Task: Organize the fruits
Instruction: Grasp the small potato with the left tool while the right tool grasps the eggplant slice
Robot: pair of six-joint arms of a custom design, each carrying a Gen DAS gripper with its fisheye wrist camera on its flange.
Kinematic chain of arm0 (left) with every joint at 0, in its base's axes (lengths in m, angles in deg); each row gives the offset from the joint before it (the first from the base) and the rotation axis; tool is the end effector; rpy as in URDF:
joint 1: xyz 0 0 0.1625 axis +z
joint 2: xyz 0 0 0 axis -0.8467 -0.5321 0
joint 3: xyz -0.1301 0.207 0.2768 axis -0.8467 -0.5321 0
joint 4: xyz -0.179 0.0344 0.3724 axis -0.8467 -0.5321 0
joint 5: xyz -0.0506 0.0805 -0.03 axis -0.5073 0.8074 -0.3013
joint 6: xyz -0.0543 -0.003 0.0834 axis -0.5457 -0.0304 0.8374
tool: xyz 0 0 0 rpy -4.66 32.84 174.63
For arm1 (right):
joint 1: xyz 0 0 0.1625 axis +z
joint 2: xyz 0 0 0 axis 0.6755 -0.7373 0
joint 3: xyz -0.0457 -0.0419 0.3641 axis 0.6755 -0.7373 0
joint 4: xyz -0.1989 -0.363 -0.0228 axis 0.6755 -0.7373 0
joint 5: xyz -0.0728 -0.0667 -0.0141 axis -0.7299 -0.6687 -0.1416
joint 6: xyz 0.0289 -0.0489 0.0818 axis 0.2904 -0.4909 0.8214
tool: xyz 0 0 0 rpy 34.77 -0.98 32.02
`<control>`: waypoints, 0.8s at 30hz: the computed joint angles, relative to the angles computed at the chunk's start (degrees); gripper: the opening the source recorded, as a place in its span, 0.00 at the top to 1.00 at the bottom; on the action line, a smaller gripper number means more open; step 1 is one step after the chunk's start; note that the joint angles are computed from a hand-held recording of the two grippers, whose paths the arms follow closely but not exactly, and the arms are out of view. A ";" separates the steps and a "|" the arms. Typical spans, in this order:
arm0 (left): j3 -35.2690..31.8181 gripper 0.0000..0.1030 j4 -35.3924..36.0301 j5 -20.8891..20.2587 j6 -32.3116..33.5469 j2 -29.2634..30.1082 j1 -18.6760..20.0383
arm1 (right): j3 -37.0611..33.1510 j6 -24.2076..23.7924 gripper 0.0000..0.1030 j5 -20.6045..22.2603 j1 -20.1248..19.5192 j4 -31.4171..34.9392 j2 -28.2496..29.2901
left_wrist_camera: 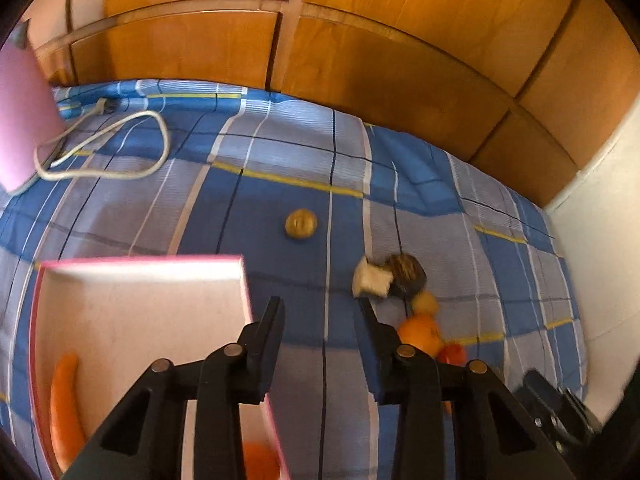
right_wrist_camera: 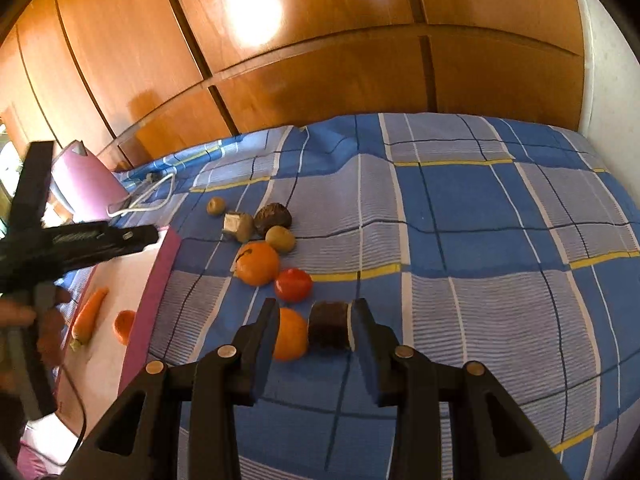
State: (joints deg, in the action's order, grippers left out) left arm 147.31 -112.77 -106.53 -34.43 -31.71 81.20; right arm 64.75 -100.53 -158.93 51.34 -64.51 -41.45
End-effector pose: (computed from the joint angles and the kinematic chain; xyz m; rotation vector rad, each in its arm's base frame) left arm -0.2990 -0.3508 0.1527 0.0018 2.4487 -0.8095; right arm 0.1305 -0.2848 0.2736 0.5493 -2.6775 0.7479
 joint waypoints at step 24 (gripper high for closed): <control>-7.10 0.78 -6.24 2.68 5.47 10.72 10.26 | -1.62 -3.40 0.64 6.51 -6.63 3.85 2.59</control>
State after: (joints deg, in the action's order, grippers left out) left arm 140.21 -119.02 -103.85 -28.96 -20.99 91.46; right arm 63.13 -103.93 -152.42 44.71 -60.66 -38.86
